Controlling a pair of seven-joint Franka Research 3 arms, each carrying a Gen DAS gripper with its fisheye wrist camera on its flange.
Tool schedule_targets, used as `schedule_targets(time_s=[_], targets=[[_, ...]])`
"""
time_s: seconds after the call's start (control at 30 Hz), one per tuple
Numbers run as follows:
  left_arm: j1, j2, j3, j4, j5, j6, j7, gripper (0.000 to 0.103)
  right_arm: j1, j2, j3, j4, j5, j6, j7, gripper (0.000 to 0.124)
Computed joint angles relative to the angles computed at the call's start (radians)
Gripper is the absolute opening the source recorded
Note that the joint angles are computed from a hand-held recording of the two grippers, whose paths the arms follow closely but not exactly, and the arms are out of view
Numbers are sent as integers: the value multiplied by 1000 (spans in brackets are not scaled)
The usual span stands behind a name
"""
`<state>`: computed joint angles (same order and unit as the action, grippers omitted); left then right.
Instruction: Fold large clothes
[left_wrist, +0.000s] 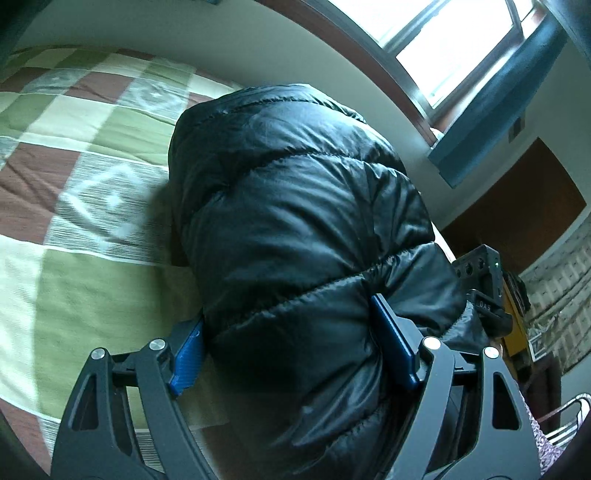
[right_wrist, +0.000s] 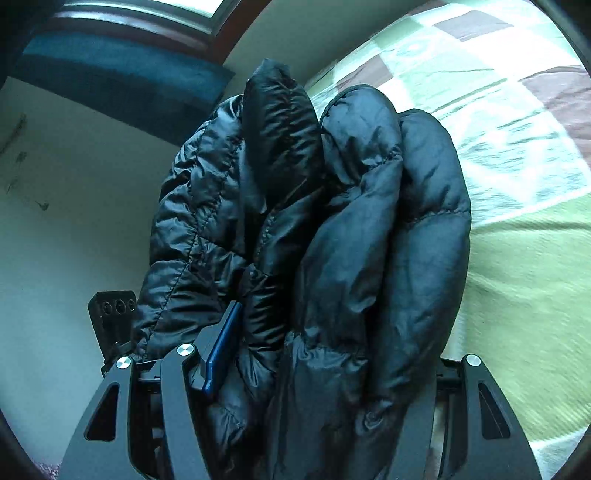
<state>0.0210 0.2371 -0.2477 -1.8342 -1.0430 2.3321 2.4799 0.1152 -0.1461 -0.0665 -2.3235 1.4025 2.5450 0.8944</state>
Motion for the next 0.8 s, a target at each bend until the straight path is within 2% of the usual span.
schedule_targets(time_s=[0.23,0.5,0.8], targets=[[29,13,15,19,-2,9,3,80,-4,41,2,28,26,-38,-20,63],[50,27,7,23,-28,6,21,80,-69,20,-37,-13,-7,-111,-53,66],[50,22,8,17,-28,4,23,80,-79,33,-34,-4,-8,-116,-64,66]])
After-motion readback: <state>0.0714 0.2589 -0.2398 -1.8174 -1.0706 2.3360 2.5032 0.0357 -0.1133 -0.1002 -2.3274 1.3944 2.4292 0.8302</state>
